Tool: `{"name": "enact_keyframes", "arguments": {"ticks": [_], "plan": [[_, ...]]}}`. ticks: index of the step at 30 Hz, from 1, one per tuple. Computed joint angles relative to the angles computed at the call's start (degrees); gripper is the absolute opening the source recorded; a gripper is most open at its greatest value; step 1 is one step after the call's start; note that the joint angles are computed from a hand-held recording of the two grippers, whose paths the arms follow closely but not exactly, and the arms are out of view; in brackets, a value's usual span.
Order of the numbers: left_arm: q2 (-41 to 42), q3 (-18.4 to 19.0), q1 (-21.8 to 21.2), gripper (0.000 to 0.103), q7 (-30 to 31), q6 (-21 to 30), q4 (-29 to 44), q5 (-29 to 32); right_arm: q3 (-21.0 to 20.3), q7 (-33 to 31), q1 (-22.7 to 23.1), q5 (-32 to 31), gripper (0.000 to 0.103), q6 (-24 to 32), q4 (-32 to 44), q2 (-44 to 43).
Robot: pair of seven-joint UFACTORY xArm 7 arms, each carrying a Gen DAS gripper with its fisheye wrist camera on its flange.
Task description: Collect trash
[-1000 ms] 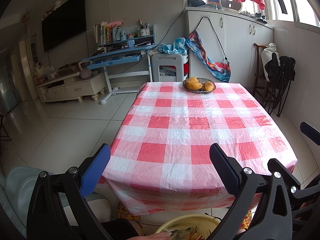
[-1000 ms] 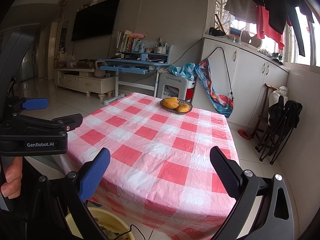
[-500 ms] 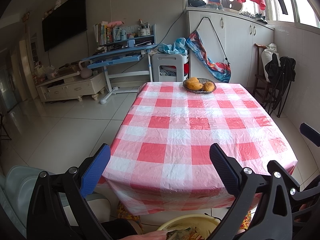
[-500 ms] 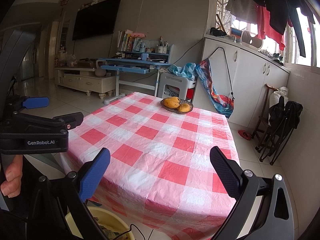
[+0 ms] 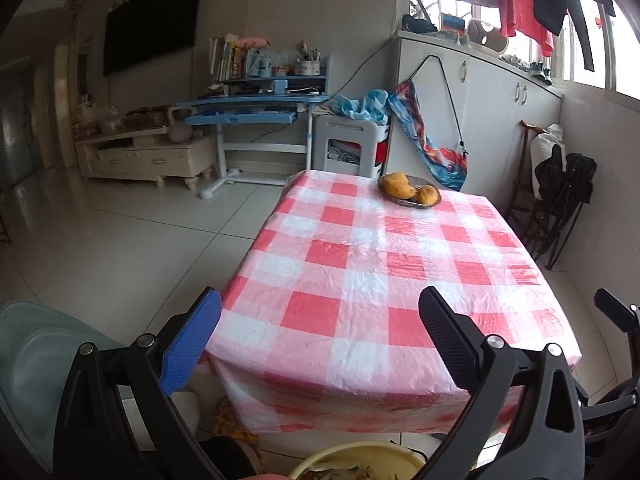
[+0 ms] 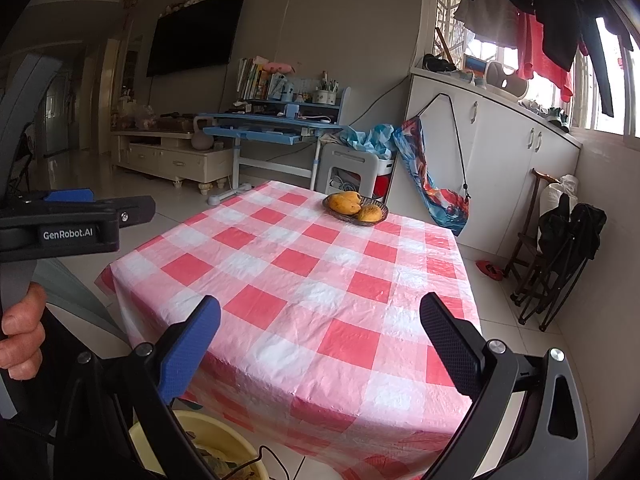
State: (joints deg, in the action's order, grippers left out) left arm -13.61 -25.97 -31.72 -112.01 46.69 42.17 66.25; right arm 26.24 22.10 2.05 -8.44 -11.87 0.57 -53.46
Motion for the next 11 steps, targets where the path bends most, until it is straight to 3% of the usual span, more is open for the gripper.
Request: {"name": "enact_keyframes", "arguments": {"ticks": [11], "plan": [[2.6,1.6,0.2,0.096,5.2,0.7,1.9,-2.3,-1.1,-1.1,0.2,-0.8,0.095,1.3,0.2,0.4]]}}
